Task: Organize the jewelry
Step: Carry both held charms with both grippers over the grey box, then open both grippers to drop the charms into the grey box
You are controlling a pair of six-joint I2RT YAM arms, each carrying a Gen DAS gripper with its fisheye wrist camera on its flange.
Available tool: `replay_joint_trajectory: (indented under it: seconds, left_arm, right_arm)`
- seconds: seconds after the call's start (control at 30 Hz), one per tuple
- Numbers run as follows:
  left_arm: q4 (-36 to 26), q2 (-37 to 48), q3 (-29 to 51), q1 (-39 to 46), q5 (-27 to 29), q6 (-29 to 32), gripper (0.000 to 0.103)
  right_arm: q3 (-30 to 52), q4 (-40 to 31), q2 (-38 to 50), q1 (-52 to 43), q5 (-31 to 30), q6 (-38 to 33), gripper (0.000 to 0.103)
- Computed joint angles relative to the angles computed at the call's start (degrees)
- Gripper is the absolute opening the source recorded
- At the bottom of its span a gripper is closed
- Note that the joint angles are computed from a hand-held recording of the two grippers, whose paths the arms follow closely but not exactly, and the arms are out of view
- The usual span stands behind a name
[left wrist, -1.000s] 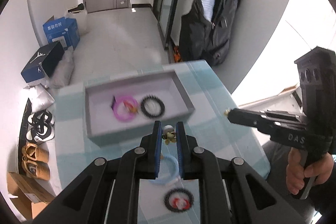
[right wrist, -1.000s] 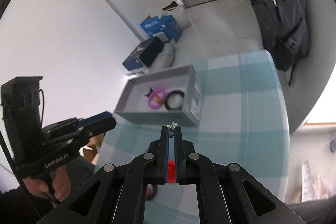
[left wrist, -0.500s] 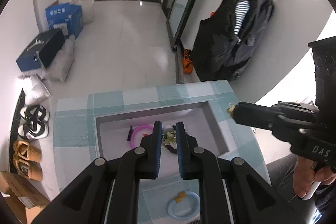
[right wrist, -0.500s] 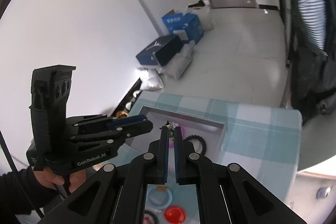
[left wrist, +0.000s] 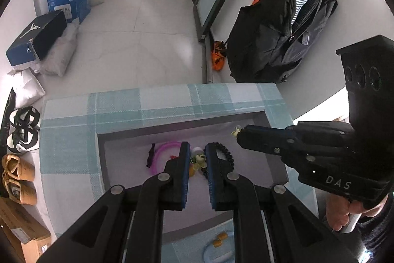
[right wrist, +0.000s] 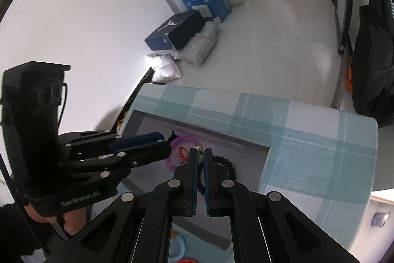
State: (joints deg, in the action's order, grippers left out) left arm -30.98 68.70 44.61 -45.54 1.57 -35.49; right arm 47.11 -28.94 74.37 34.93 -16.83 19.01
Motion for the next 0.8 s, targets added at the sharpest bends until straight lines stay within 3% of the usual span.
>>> replay_joint_trajectory:
  seconds: [0.13,0.33,0.4,0.47,0.53,0.63,0.8]
  left_arm:
    - [0.9,0.8,-0.3,1.7,2.7,0.1,0.009]
    - [-0.2,1.0,1.0,2.2,2.6,-0.2,0.010]
    - [-0.7,1.5,1.4,2.7,3.2,-0.4,0.016]
    - [-0.2,1.0,0.9,3.3,3.8,-1.5,0.043]
    - [1.4,-1.3,-0.8,3.8,4.2,-3.0,0.062]
    - [1.5,-4.2,-1.4,3.4,3.4,-3.4,0.063]
    - [1.5,-7.0,-2.4,1.5,1.2,-4.8,0.063]
  right_arm:
    - [0.4,0.1,1.1,-0.4,-0.5,0.1,0.004]
    - [0.6,0.9,1.0,-1.3,-1.1,0.9,0.010]
    - [0.5,0.5,0.9,-2.0,-2.0,1.1,0.017]
    - [-0.6,0.7,-0.6,-2.9,-3.1,1.6,0.031]
    - [-1.5,0.6,-3.1,-3.2,-2.8,2.1,0.043]
    - [-3.2,0.5,-8.1,-3.6,-2.5,2.9,0.058]
    - [-4.8,-1.3,-14.9,-2.8,0.1,4.3,0.069]
